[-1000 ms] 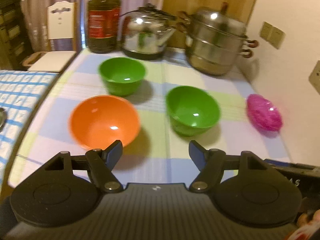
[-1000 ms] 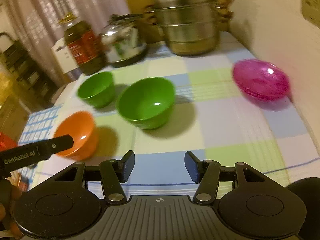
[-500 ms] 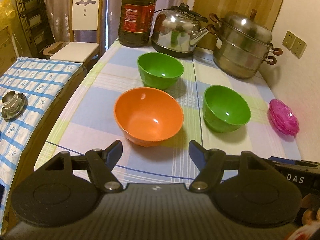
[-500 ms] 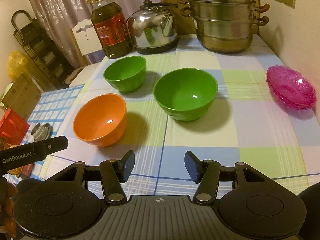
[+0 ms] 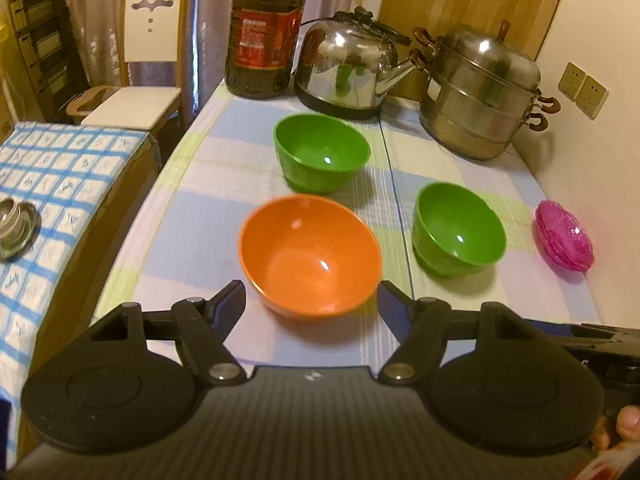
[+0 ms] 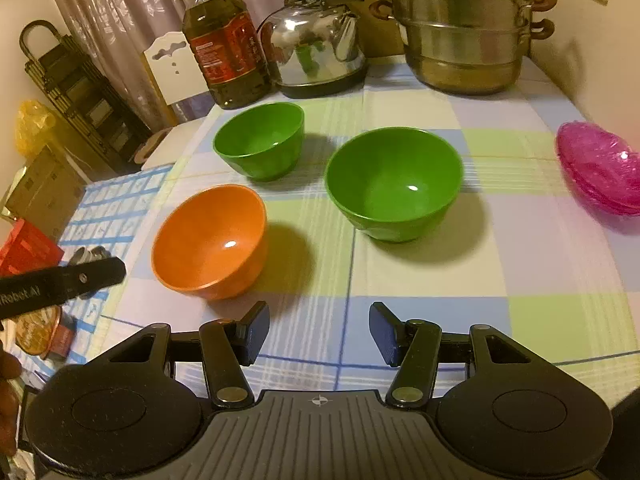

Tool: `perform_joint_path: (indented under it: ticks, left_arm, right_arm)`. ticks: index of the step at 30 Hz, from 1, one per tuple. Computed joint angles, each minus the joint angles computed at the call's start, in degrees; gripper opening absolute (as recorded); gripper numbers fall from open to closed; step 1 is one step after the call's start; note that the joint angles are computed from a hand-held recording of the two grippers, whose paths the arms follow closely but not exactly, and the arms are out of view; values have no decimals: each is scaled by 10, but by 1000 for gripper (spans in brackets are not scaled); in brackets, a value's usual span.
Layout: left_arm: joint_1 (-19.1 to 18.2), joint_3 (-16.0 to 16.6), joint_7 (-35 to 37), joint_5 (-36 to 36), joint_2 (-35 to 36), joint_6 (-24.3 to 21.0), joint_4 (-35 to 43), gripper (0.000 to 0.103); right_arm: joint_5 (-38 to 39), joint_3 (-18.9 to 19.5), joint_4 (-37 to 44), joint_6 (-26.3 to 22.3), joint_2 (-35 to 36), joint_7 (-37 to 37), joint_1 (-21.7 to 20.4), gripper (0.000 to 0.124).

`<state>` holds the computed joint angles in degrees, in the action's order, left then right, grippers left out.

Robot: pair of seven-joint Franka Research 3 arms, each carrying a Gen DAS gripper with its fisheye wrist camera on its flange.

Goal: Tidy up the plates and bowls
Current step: 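Pull both grippers back from the pink dish stack, then reach both grippers to the orange bowl and close on its rim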

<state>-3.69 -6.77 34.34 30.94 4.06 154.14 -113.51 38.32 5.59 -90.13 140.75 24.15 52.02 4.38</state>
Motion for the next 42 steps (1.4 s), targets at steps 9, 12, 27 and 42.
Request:
perform_joint_path:
  ticks: [9, 12, 27, 42]
  left_arm:
    - [36, 10, 149, -106, 39, 14, 38, 67]
    - [45, 11, 181, -130, 55, 21, 45, 66]
    - [67, 8, 277, -194, 153, -11, 124, 55]
    - [83, -7, 331, -245, 206, -14, 168, 30]
  right_arm:
    - [-25, 7, 82, -28, 58, 43, 17, 55]
    - [-48, 3, 121, -41, 85, 70, 26, 55]
    - [-97, 16, 289, -91, 215, 157, 51, 55]
    - [-142, 18, 431, -149, 310, 213, 66, 42]
